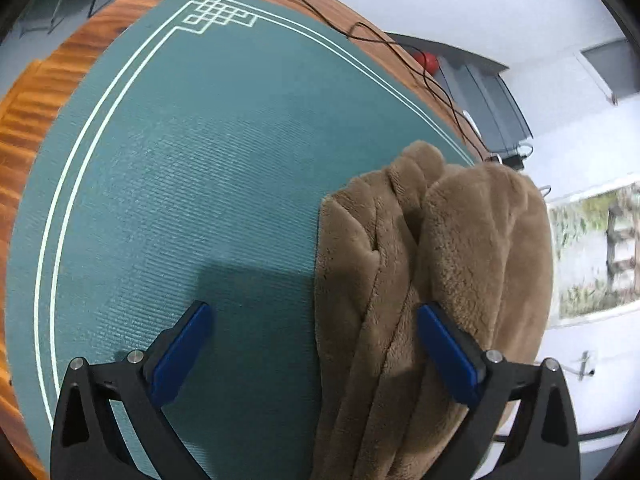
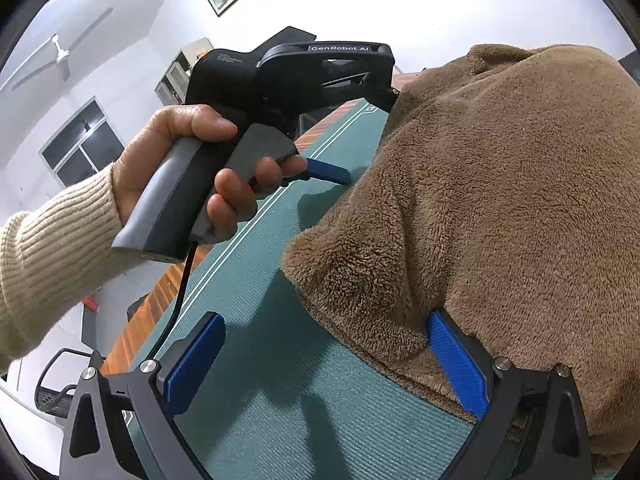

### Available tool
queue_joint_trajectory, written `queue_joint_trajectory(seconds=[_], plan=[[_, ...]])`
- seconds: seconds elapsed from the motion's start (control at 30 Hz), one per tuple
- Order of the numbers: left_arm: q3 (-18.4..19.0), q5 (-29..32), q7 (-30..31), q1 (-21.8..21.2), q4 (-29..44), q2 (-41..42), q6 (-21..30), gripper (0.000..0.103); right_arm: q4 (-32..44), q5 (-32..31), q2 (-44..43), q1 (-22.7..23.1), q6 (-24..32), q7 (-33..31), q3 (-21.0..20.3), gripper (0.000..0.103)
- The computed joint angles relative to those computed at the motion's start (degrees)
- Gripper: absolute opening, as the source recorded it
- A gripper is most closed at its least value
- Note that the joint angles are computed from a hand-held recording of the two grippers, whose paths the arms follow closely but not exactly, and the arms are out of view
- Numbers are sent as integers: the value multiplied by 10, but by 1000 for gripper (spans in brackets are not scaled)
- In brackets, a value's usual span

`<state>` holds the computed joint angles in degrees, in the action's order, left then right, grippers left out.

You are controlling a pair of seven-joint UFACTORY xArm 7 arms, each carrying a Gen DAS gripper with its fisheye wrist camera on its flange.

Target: Fold clothes

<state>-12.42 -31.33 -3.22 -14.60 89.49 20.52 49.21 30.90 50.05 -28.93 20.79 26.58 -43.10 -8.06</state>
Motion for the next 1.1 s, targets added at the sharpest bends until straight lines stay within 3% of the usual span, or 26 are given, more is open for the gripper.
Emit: queue_joint_trajectory(seconds=[0.1, 0.3, 0.63, 0.77, 0.97, 1.1], plan=[[-18, -39, 40, 13, 13, 11, 28, 102, -49, -25, -69, -15, 12, 34, 20, 102], [-38, -187, 110, 39, -20, 4, 57, 102, -67, -59, -97, -2, 17, 52, -6, 102], [-24, -361, 195, 52, -108, -41, 41, 102, -78, -74, -102, 25, -7, 72, -11, 102], [-17, -455, 260, 60, -145, -61, 88, 102, -78, -89, -108, 26, -3, 85, -11, 102], [3, -471, 293, 43, -179, -97, 104, 102, -81, -105, -112, 33, -9, 99, -10, 103], [16, -551, 315, 45, -220, -117, 107, 102, -82, -112, -114, 36, -9, 105, -15, 103]])
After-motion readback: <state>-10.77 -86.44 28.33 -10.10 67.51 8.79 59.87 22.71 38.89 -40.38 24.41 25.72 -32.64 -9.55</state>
